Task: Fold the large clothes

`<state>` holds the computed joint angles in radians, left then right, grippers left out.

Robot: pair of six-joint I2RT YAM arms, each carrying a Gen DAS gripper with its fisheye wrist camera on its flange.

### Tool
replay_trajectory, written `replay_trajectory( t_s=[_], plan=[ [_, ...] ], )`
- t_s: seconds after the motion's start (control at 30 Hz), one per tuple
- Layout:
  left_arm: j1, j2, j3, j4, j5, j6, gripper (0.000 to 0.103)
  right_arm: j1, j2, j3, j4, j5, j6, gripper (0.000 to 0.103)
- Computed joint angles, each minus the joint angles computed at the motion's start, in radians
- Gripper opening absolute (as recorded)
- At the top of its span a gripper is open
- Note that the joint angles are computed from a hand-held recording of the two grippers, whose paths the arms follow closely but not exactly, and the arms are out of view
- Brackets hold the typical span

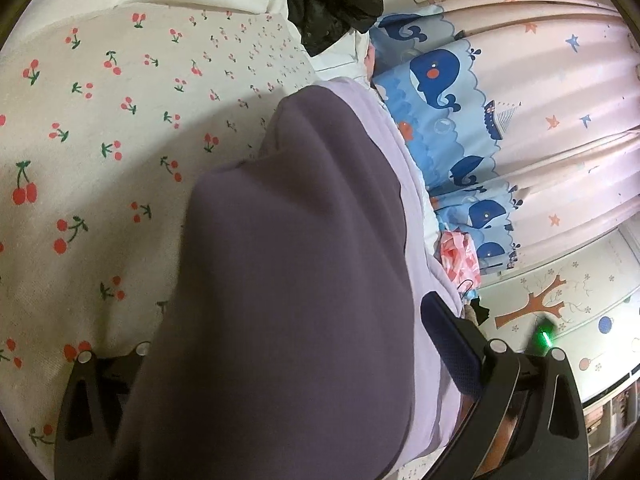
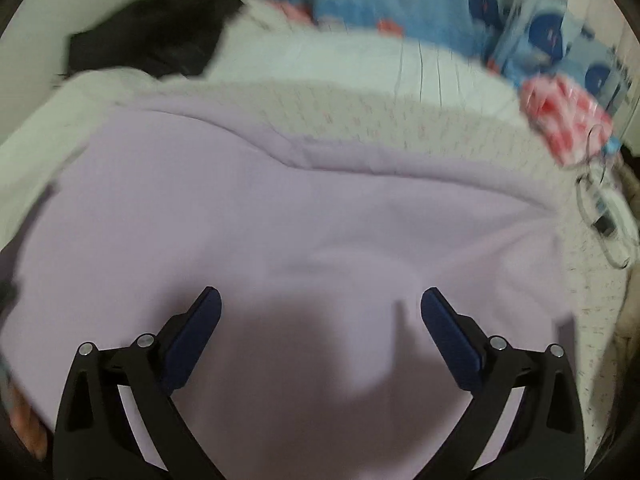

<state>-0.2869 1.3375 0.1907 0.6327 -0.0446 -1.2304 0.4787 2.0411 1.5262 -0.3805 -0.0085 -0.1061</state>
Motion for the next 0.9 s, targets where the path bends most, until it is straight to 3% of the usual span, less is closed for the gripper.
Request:
replay_trajectory(
  t_s=[0.1, 0.13, 0.3, 0.4, 0.53, 0.7, 0.8, 0.9],
  plan=[
    [-0.016, 0.003, 0.008, -0.013, -0.026, 0.004, 0.095, 0.050, 0.004, -0.106, 0.030, 0.083, -0.079, 0.097],
    [-0.031, 0.002, 0.014, -0.027, -0.047, 0.010, 0.095, 0.055, -0.003, -0.178, 0.137, 0.094, -0.095, 0.097],
    [-0.092, -0.046, 0.040, -0.148, -0.151, 0.029, 0.095, 0.039, -0.082, -0.226, 0.115, 0.028, -0.025, 0.097],
    [-0.133, -0.076, 0.075, -0.250, -0.236, 0.049, 0.095, 0.066, -0.198, -0.393, 0.181, 0.033, -0.029, 0.097],
    [-0.190, -0.093, 0.138, -0.397, -0.347, 0.086, 0.095, 0.023, -0.349, -0.543, 0.200, -0.052, 0.004, 0.097],
    [-0.217, -0.103, 0.183, -0.496, -0.409, 0.119, 0.095, -0.217, -0.436, -0.515, 0.100, -0.177, 0.028, 0.097],
    [-0.202, -0.112, 0.182, -0.503, -0.393, 0.117, 0.095, -0.366, -0.413, -0.431, 0.001, -0.197, 0.029, 0.097],
    [-0.214, -0.111, 0.194, -0.529, -0.406, 0.114, 0.095, -0.535, -0.334, -0.349, -0.112, -0.308, 0.075, 0.097]
  ],
)
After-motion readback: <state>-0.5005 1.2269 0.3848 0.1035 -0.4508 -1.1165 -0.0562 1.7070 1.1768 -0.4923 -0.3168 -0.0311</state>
